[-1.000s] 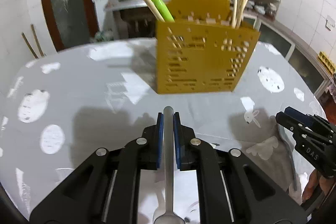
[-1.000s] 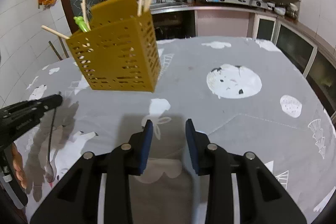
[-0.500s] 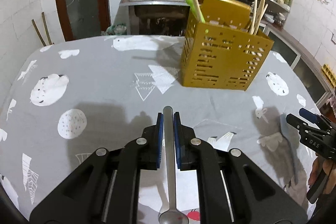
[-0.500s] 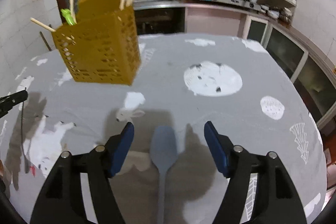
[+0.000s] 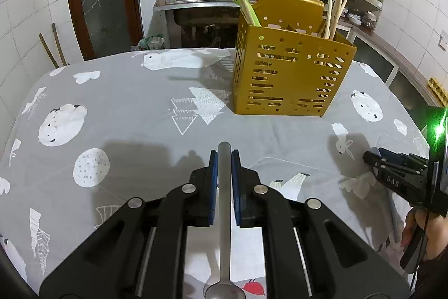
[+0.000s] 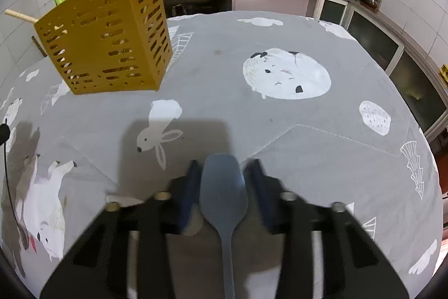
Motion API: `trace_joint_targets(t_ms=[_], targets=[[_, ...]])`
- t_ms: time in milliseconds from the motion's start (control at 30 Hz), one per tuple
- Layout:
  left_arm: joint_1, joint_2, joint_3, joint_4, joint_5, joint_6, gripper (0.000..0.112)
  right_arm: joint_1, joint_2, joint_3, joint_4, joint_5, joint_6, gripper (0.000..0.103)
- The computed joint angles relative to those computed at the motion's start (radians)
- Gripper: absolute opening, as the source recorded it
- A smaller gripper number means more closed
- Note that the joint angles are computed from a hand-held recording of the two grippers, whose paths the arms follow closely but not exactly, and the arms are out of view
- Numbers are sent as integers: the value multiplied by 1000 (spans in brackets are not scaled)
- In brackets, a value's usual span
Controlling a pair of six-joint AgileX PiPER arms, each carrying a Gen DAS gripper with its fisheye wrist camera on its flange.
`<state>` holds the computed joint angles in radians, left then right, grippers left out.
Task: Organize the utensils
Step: 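Lift the spatula and spoon and carry them above the yellow holder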
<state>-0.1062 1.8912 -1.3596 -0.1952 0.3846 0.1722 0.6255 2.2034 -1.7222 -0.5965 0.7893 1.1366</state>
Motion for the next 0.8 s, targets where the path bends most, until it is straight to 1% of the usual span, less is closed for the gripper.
trace_joint_targets(t_ms=[167,233,333,433,500,567,633,733,800], targets=[[11,-28,28,-44,-23,38,8,12,-22,23,-36,-16,33,31],[18,-52,56,-78,-47,68,8,25,-56,70,-86,-44,100,31],[28,-87,99,-144,-85,134,8,56,-128,166,-204,-86,245,31],[40,-138,157,-243,-135,236,8,91,-195,247,-330,-106,399,31],[52,-160,174,-317,-135,302,8,104,-228,284,-392,-118,471,31],[63,-186,199,-399,-144,377,8,124,-256,316,-463,-116,551,31],[65,-206,221,-438,-159,416,8,148,-282,345,-530,-107,623,31],[70,-243,259,-541,-180,516,8,183,-298,361,-611,-71,698,31],[65,-265,280,-553,-199,531,7,207,-304,368,-660,-45,745,31]])
